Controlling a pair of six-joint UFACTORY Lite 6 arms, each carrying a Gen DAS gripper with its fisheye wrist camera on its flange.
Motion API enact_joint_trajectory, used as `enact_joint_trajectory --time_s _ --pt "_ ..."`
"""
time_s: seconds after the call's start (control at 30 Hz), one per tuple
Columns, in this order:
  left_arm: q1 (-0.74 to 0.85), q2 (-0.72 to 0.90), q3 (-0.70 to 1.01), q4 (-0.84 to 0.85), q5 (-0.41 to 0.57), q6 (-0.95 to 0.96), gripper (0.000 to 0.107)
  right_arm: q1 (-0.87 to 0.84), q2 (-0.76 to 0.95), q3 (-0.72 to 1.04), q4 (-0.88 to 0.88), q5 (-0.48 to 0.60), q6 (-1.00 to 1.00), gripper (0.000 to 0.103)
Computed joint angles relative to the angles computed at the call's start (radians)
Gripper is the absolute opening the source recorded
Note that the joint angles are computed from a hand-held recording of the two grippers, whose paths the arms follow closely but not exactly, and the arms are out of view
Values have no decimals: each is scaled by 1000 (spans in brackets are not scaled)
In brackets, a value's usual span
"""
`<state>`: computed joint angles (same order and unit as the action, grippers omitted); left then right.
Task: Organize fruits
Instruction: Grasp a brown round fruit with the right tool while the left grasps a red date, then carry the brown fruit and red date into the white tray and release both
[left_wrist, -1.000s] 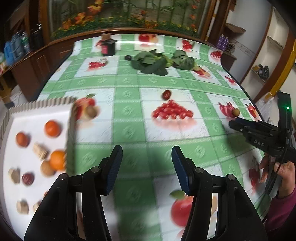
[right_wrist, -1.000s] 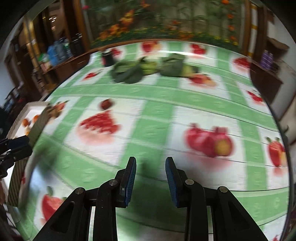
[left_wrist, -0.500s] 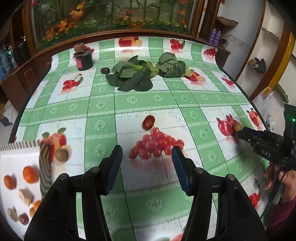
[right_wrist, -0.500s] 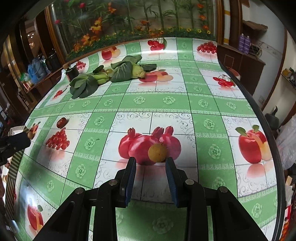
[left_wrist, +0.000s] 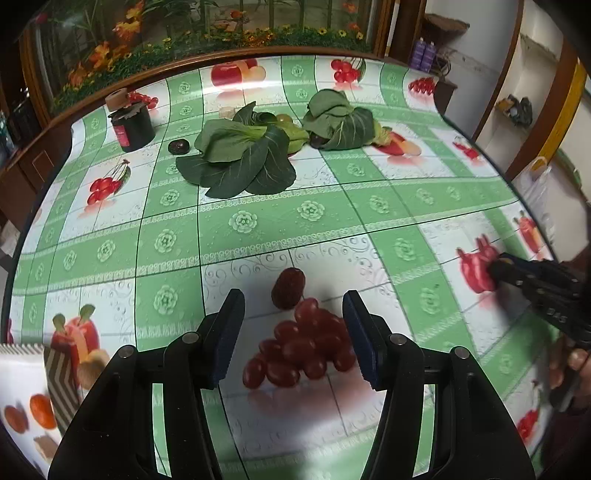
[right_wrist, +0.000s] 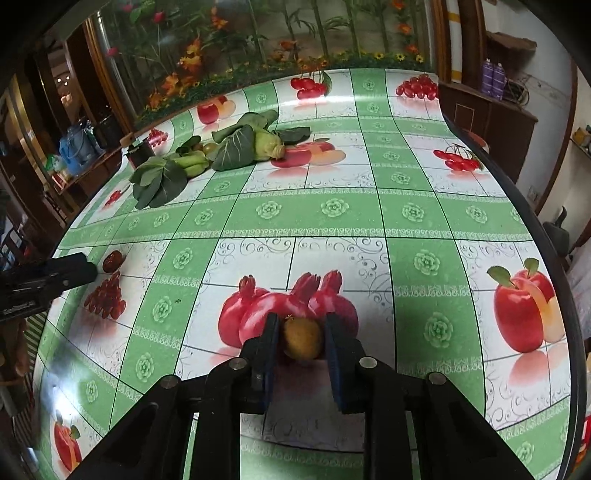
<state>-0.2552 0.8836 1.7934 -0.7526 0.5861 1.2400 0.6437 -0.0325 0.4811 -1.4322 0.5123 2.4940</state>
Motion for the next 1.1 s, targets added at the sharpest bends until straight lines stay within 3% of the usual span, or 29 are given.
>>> enact_joint_trajectory --time_s 0.2,0.37,0.47,0.73,1.1 --pt "-12 98 112 22 27 -41 54 16 -12 -13 -49 0 54 23" --pt "-15 77 62 -4 -34 3 19 42 -20 -3 -82 -3 83 23" --pt "-1 61 40 -14 -26 8 18 62 2 24 -85 -4 84 23" --pt "71 -155 -253 -166 -41 210 18 159 87 139 -56 34 82 23" --pt "258 -397 -572 -297 -12 468 18 294 367 487 4 21 -16 23"
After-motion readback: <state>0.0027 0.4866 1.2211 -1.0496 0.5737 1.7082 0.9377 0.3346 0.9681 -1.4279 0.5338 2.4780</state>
